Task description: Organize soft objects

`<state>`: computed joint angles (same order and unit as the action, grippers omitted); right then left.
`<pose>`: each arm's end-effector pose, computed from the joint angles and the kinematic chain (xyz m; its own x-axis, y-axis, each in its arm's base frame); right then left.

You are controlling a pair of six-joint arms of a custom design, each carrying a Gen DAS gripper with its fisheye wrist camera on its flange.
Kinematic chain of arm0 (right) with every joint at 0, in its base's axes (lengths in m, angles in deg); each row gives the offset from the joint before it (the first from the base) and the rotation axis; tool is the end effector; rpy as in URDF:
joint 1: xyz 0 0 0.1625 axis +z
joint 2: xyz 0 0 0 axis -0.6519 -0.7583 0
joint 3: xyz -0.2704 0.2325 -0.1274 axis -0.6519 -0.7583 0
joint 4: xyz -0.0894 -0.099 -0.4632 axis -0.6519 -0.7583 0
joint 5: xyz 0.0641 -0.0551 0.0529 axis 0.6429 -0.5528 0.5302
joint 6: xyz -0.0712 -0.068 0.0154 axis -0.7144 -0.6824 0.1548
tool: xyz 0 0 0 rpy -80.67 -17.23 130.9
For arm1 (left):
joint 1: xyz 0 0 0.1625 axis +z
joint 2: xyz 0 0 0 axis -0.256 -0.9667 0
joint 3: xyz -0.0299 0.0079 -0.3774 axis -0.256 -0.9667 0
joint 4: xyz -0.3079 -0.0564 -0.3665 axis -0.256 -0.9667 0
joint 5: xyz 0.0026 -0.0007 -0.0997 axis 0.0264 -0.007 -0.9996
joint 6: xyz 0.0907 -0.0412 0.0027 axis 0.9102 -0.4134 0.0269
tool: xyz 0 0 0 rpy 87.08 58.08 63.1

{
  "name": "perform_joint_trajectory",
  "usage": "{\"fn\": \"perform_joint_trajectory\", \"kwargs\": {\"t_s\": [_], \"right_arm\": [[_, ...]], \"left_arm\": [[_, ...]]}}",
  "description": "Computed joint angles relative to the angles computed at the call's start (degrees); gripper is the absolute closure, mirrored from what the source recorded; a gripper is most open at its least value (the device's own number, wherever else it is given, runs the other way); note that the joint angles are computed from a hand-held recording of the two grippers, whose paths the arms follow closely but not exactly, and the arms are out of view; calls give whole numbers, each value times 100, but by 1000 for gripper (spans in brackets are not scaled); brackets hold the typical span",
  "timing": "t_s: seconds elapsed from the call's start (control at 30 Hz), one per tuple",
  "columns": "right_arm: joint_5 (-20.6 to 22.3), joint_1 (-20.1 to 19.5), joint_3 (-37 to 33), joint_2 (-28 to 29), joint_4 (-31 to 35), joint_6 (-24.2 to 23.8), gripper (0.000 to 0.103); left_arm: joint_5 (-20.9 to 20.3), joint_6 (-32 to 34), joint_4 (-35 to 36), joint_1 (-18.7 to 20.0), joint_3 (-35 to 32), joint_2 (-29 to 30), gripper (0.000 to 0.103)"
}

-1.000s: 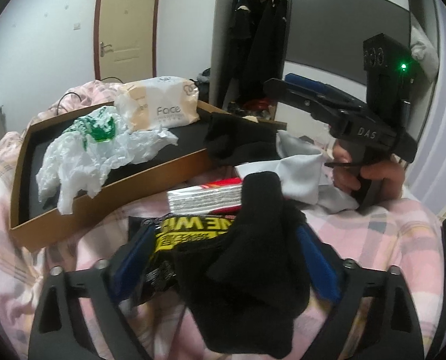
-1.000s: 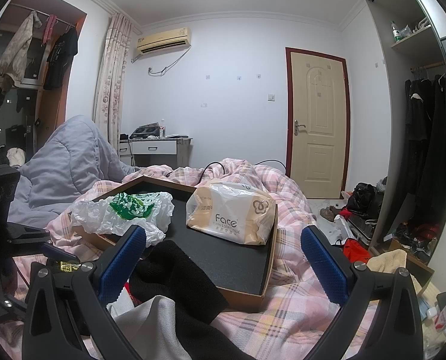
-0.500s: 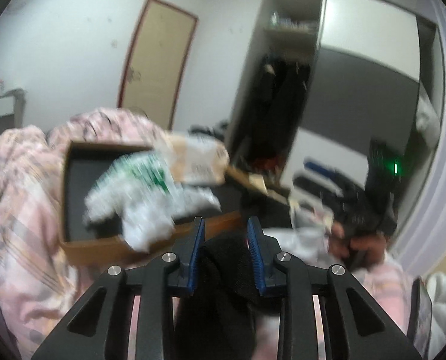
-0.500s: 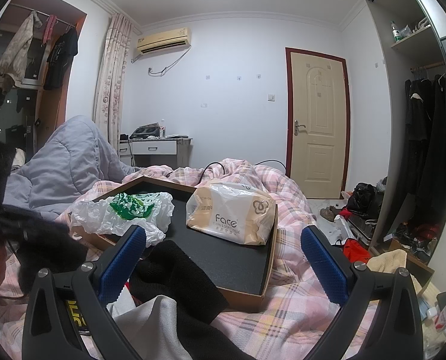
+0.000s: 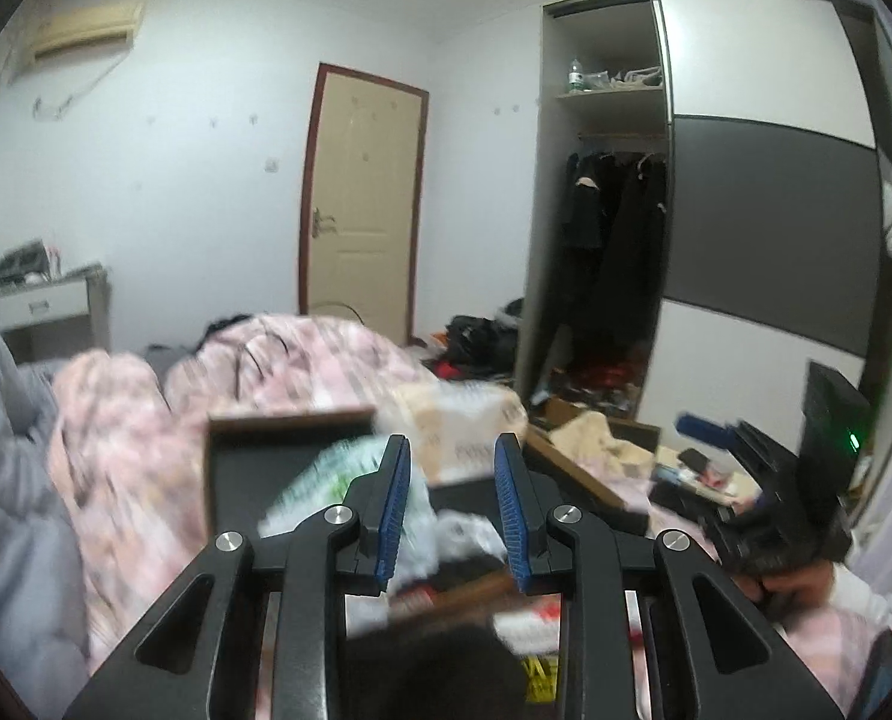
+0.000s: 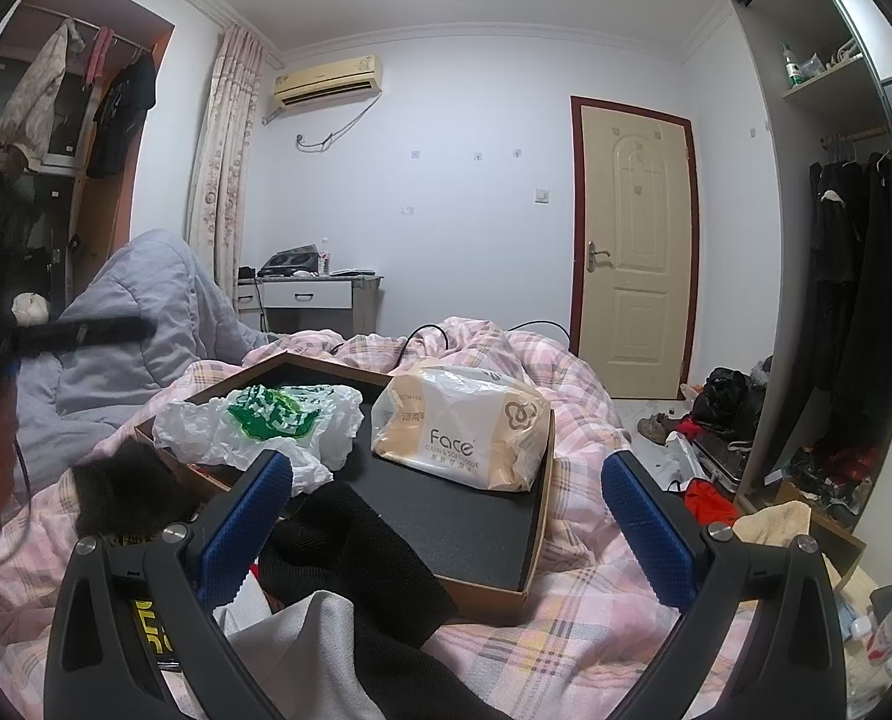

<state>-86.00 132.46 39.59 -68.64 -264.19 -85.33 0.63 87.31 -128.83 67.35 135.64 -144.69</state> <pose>0.1402 -0.5853 0.1283 -0.6984 -0.0509 0.7139 -0.7109 0.1652 -0.6836 -0.2878 -0.6236 0.1754 -0.5484 0.7002 -0.4571 0.7835 0.2392 -0.5735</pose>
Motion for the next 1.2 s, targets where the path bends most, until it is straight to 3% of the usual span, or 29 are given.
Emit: {"fn": "perform_joint_trajectory", "kwargs": {"t_s": [0.13, 0.27, 0.4, 0.43, 0.53, 0.57, 0.63, 0.73, 0.87, 0.93, 1.07, 1.2], "right_arm": [[-3, -1, 0, 0, 8, 2, 1], [5, -2, -6, 5, 0, -8, 1], [-17, 16, -16, 5, 15, 6, 1], [-16, 15, -11, 2, 14, 3, 1], [-47, 34, -23, 21, 10, -19, 1], [-44, 30, -13, 11, 7, -21, 1], [-39, 28, -13, 13, 7, -11, 1], [-30, 20, -8, 4, 16, 5, 0], [-30, 23, -15, 13, 12, -1, 1], [-32, 20, -13, 9, 15, -8, 1], [-24, 13, -14, 11, 16, 2, 0], [-28, 14, -15, 13, 13, -9, 1]], "left_arm": [[38, 156, -109, -31, -366, 241, 78], [527, -106, -1, -21, -542, 359, 78], [226, -393, 157, 206, -136, 27, 77], [203, -450, 230, 251, -53, -55, 69], [188, -501, 152, 367, 233, -298, 8], [84, -543, 110, 419, 356, -429, 1], [-244, -689, 313, 551, 455, -649, 0], [-847, -743, 1399, 751, 440, -979, 0], [-1042, -190, 2062, 780, 509, -1108, 0], [-917, 11, 2276, 737, 519, -1080, 0], [-93, 87, 2269, 569, 482, -842, 0], [-88, 58, 2557, 628, 268, -578, 0]]}}
